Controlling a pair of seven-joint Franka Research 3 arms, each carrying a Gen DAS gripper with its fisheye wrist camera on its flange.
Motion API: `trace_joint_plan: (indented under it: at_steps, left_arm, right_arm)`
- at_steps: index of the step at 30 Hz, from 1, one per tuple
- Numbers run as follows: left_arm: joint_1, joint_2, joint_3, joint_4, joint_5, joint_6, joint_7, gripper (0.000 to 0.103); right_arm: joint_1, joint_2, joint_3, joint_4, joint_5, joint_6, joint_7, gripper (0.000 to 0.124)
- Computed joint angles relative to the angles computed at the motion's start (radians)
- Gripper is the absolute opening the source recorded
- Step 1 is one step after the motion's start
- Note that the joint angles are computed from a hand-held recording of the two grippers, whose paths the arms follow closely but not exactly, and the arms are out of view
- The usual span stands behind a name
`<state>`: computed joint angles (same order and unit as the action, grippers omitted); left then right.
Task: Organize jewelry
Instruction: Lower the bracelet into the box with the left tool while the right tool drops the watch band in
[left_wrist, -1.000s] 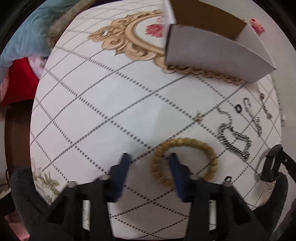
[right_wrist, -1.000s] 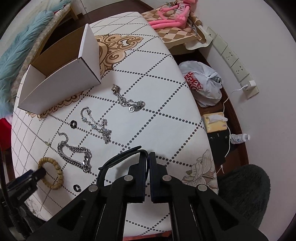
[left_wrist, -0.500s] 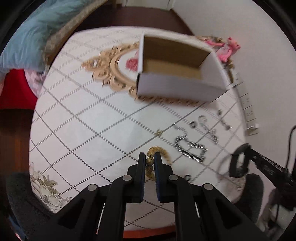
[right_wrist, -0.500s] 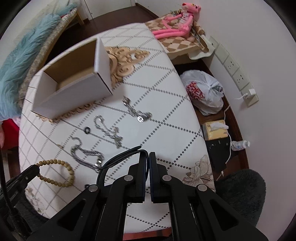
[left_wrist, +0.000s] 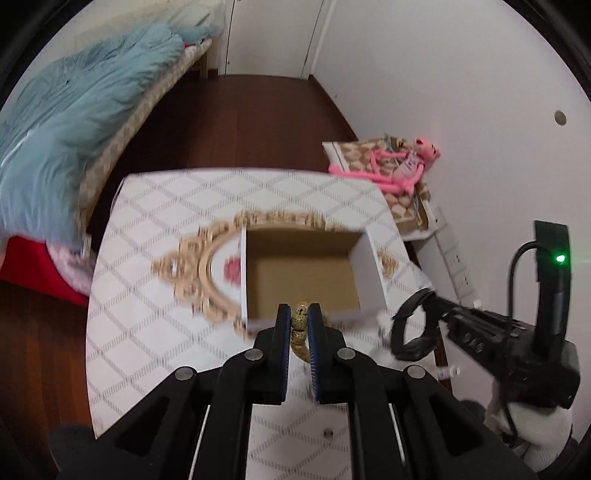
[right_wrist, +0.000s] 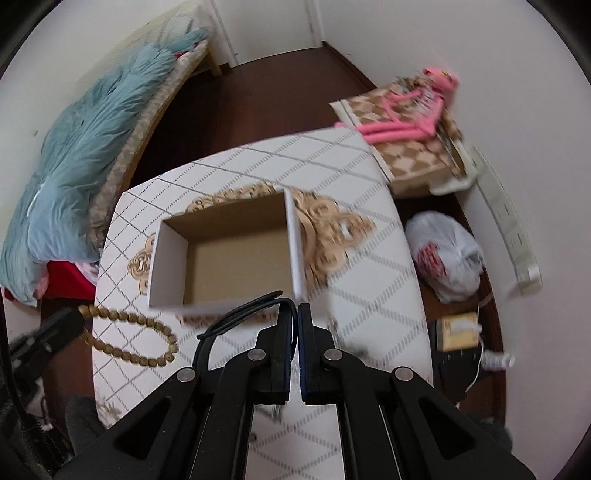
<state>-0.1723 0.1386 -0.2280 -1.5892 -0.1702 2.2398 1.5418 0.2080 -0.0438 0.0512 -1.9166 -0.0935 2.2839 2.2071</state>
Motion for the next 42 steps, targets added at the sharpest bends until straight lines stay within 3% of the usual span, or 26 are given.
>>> trace_joint_plan:
  at_steps: [6,14,16,19,20,21,23,25,27,29,33,42]
  left_arm:
    - [-0.008,0.215,-0.010,0.270,0.039,-0.105,-0.009,0.007]
    - [-0.024,0.466,-0.012,0.622,0.064,-0.325,-0.098,0.008]
    - [-0.027,0.505,-0.014,0.680,0.067,-0.353,-0.111,0.008]
    - [-0.051,0.537,0.004,0.733,0.120,-0.378,-0.117,0.014]
    - [-0.053,0.524,0.007,0.710,0.131,-0.360,-0.115,0.023]
    - [-0.057,0.505,0.015,0.680,0.150,-0.338,-0.120,0.047]
    - [-0.063,0.469,0.024,0.618,0.186,-0.292,-0.123,0.072]
    - [-0.062,0.420,0.031,0.532,0.219,-0.224,-0.131,0.075]
    - [-0.065,0.386,0.040,0.474,0.256,-0.191,-0.153,0.095]
    - [-0.055,0.364,0.035,0.429,0.261,-0.158,-0.164,0.101]
    - [-0.060,0.289,0.048,0.295,0.330,-0.066,-0.206,0.102]
    - [-0.042,0.194,0.028,0.150,0.348,-0.020,-0.229,0.103]
  right_arm:
    - [0.004,0.225,-0.023,0.252,0.105,-0.090,-0.135,0.003]
    - [0.007,0.417,-0.046,0.477,0.178,-0.203,-0.225,0.005]
    - [0.005,0.448,-0.052,0.517,0.191,-0.227,-0.241,0.010]
    - [0.004,0.465,-0.061,0.538,0.201,-0.240,-0.244,0.050]
    - [0.002,0.455,-0.061,0.522,0.211,-0.221,-0.248,0.061]
    - [0.005,0.451,-0.063,0.521,0.207,-0.218,-0.245,0.069]
    - [0.022,0.432,-0.076,0.505,0.162,-0.215,-0.225,0.074]
    - [0.018,0.406,-0.072,0.473,0.172,-0.192,-0.225,0.080]
    - [0.028,0.376,-0.078,0.439,0.138,-0.173,-0.209,0.088]
    - [0.048,0.357,-0.086,0.421,0.068,-0.171,-0.188,0.088]
    - [0.081,0.317,-0.090,0.363,-0.062,-0.166,-0.138,0.098]
    - [0.087,0.247,-0.066,0.250,-0.132,-0.134,-0.057,0.098]
